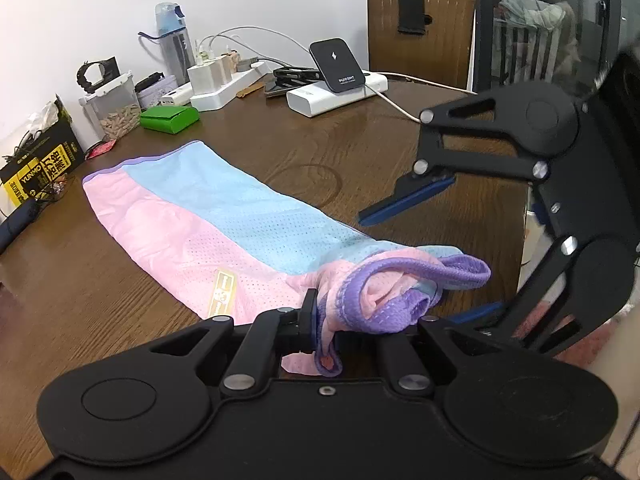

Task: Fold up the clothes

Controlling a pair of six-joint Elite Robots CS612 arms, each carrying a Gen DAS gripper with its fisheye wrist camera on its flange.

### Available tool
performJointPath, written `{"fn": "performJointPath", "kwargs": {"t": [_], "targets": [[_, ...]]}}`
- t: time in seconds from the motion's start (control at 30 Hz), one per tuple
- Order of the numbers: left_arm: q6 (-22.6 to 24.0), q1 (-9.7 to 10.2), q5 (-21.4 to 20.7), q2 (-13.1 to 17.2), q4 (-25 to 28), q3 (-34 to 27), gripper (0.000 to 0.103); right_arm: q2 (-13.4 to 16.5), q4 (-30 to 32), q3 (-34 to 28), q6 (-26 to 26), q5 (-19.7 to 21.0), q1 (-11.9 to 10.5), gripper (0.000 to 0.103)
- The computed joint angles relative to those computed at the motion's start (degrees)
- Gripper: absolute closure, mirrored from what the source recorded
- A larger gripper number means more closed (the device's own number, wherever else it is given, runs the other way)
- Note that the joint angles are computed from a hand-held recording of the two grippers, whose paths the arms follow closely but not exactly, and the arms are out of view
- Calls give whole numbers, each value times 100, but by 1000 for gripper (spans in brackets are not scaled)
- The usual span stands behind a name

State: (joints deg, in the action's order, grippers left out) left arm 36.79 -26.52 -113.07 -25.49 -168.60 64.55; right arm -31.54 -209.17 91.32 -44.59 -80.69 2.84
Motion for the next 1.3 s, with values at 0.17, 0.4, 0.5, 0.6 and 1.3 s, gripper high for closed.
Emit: {"fn": "performJointPath", "kwargs": {"t": [0.17, 0.4, 0.5, 0.6, 1.3], "targets": [[76, -20, 191, 3, -134, 62, 96, 44, 118, -63, -495, -359, 98, 90], [1290, -127, 430, -280, -467, 721, 95, -419, 1320, 220, -1576, 222, -52, 94], [1804, -131, 270, -490, -242, 1028, 95, -766, 2313, 313, -1724, 377, -79, 94], [2024, -136, 164, -680, -175, 1294, 95, -1046, 3190, 311, -1850, 440, -72, 94], [1437, -66, 122, -35, 1790, -1164, 95, -428, 7862, -3068, -1061, 942, -396, 94]]}}
